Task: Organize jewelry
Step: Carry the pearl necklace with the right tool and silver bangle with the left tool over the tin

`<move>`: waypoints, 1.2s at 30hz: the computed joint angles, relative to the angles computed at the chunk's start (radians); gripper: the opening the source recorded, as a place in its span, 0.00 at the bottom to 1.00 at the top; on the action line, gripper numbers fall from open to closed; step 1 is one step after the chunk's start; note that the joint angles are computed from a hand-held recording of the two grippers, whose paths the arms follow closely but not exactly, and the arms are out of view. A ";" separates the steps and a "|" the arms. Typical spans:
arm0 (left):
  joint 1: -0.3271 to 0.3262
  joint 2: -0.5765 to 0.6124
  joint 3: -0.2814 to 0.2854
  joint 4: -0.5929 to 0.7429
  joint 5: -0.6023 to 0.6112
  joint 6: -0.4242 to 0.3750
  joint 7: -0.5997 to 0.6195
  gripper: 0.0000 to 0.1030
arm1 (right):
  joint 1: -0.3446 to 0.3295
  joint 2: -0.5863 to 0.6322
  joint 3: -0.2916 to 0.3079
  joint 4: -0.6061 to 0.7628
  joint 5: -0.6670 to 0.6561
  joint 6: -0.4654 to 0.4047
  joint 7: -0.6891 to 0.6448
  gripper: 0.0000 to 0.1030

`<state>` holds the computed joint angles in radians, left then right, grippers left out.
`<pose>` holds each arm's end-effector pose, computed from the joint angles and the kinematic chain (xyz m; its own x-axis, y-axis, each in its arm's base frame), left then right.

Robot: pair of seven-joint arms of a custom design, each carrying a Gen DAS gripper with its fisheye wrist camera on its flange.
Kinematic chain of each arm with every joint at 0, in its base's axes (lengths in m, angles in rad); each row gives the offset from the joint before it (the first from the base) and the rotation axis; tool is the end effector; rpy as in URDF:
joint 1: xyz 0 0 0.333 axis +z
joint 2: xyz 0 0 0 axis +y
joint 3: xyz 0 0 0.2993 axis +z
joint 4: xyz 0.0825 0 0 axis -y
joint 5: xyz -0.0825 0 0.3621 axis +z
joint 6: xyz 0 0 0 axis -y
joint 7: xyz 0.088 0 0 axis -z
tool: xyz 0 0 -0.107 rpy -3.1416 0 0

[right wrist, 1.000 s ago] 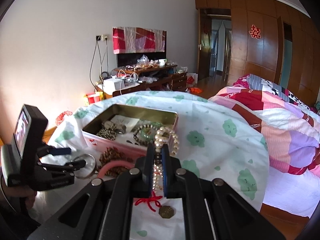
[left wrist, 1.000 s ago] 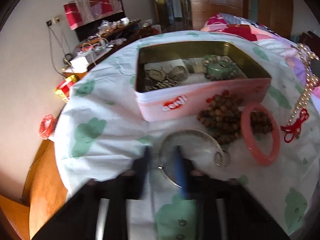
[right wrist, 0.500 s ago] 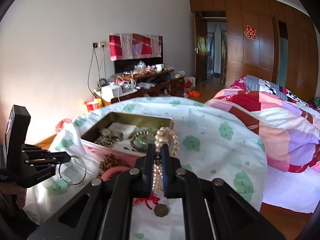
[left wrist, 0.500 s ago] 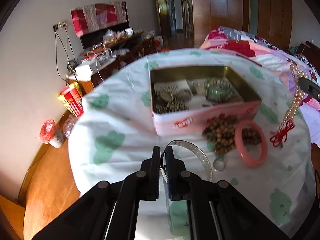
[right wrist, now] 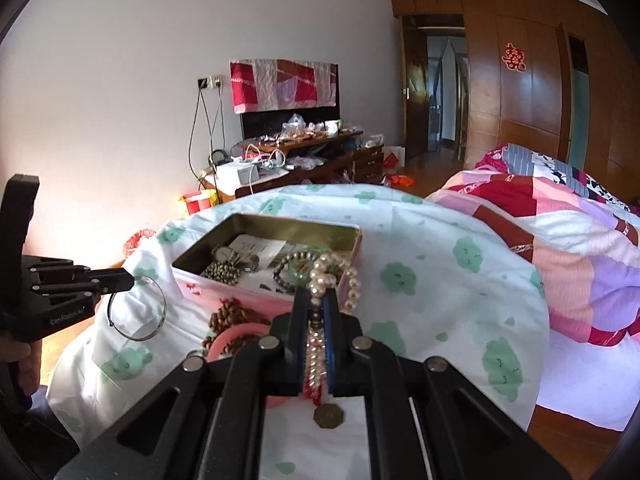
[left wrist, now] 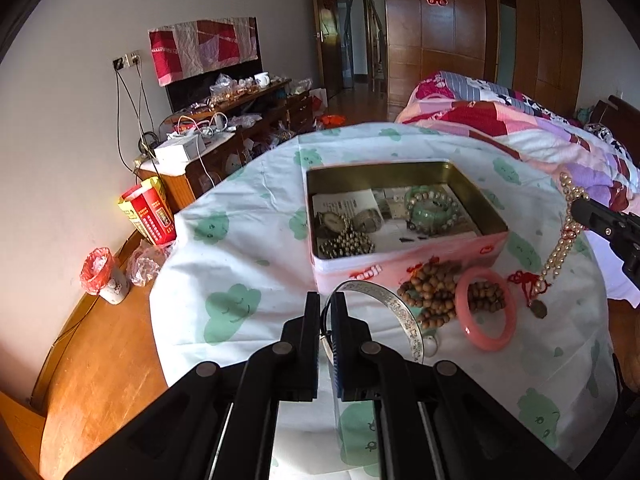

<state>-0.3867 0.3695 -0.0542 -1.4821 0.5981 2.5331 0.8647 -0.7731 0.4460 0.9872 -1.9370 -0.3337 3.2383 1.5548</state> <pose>0.6249 -0.2947 0.5321 -0.0681 -0.9950 -0.0733 -0.6837 0.1001 -0.7228 0.6265 0.0835 0.4767 0.3574 -0.9307 -0.0780 -0.4573 -0.1016 -0.8835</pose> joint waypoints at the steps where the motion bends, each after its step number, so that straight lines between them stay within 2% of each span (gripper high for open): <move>1: -0.003 -0.001 0.002 0.005 0.006 -0.001 0.000 0.04 | -0.007 -0.003 0.006 -0.003 -0.001 0.008 -0.001 0.08; 5: -0.008 0.001 0.004 0.046 0.027 -0.005 0.015 0.04 | -0.085 0.017 0.088 -0.002 -0.027 0.014 0.013 0.08; 9: -0.010 0.011 0.008 0.088 0.040 -0.006 0.028 0.04 | -0.125 0.029 0.135 0.014 -0.064 0.015 0.040 0.08; 12: -0.014 0.032 0.011 0.132 0.042 -0.016 0.045 0.04 | -0.129 0.040 0.147 0.035 -0.084 0.006 0.050 0.08; 18: -0.020 0.091 0.025 0.239 0.029 -0.047 0.085 0.04 | -0.085 0.051 0.120 0.083 -0.071 -0.016 0.021 0.08; 26: -0.026 0.197 0.049 0.408 -0.025 -0.100 0.142 0.04 | 0.016 0.078 0.057 0.167 0.008 -0.060 -0.079 0.08; 29: -0.033 0.241 0.060 0.479 -0.042 -0.125 0.160 0.04 | 0.068 0.094 0.022 0.212 0.042 -0.091 -0.111 0.08; 36: -0.047 0.349 0.080 0.651 -0.086 -0.189 0.213 0.04 | 0.216 0.107 -0.106 0.301 0.105 -0.132 -0.163 0.08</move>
